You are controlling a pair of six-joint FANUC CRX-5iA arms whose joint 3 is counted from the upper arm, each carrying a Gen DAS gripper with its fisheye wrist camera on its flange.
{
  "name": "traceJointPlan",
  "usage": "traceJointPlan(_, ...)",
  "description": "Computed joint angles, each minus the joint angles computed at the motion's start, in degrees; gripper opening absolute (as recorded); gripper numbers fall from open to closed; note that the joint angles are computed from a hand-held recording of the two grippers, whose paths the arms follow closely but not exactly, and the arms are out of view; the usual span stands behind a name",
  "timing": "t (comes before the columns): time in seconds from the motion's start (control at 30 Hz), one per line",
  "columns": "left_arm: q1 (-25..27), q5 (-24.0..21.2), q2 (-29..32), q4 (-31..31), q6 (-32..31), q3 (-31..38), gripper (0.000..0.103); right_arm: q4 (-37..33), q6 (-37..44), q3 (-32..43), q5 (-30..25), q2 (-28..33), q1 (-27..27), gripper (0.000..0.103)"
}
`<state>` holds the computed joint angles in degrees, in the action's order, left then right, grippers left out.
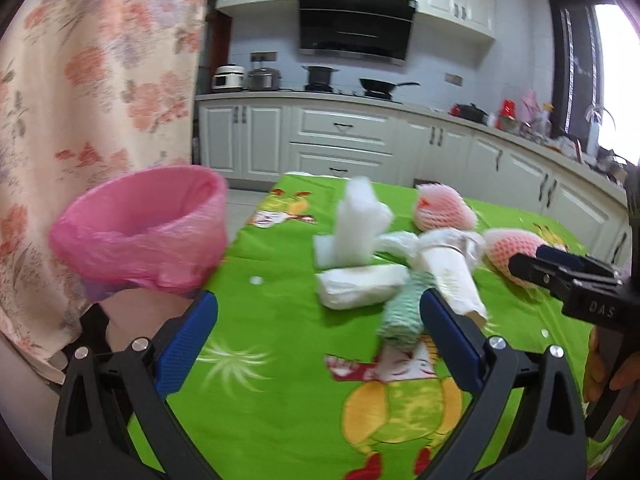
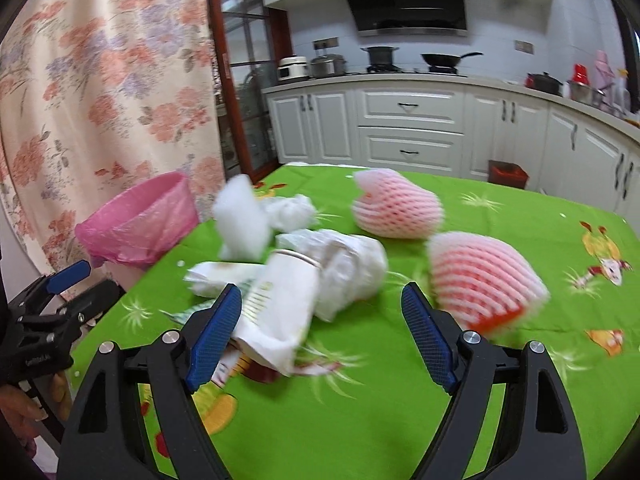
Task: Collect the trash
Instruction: 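Move both open tools back over the table, then grasp the green-white zigzag cloth with the left tool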
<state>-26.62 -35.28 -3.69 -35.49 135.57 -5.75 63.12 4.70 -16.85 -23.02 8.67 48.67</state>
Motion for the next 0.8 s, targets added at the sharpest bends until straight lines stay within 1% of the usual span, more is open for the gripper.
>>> traceJointPlan(0.13, -1.81, -0.81, 2.71, 0.06, -1.62, 2.02, 0.098, 1.24, -2.27, -2.41, 0.18, -1.52, -1.08, 0.078)
traceJointPlan(0.23, -2.03, -0.90, 4.80, 1.50, -4.52, 3.41, 0.098, 1.81, -3.50, -3.59, 0.59, -2.24, -1.68, 0.078)
traceJointPlan(0.33, -0.77, -0.20, 6.91, 6.09, -9.29, 4.37, 0.098, 3.03, -4.96, -4.75, 0.93, -3.10, -2.25, 0.078)
traceJointPlan(0.4, -0.10, 0.04, 7.95, 8.02, -9.92, 4.90, 0.097, 4.32, -6.41, -5.49, 1.07, -3.67, -2.72, 0.078)
traceJointPlan(0.47, 1.03, 0.17, 9.27, 11.18, -12.43, 5.49, 0.091, 5.72, -8.05, -6.33, 1.27, -4.35, -3.26, 0.078)
traceJointPlan(0.5, 1.03, -0.41, 9.90, 11.30, -12.84, 6.11, 0.089, 6.06, -8.54, -6.69, 1.27, -4.65, -3.41, 0.078)
traceJointPlan(0.57, 1.18, -1.24, 11.30, 12.41, -15.36, 7.22, 0.081, 6.57, -9.47, -7.16, 1.11, -5.04, -3.64, 0.078)
traceJointPlan(0.63, 1.21, -2.02, 12.46, 13.42, -17.29, 8.20, 0.076, 6.32, -9.59, -7.27, 1.08, -5.16, -3.71, 0.078)
traceJointPlan(0.67, 1.33, -1.91, 12.82, 14.12, -18.11, 8.42, 0.074, 6.00, -9.42, -7.25, 1.08, -5.15, -3.67, 0.078)
traceJointPlan(0.73, 0.94, -2.60, 13.45, 13.39, -17.94, 9.33, 0.073, 5.61, -9.05, -7.14, 1.26, -5.03, -3.55, 0.078)
traceJointPlan(0.8, 0.77, -3.65, 14.42, 13.68, -18.85, 10.42, 0.068, 3.75, -7.28, -6.42, 1.36, -4.50, -3.09, 0.078)
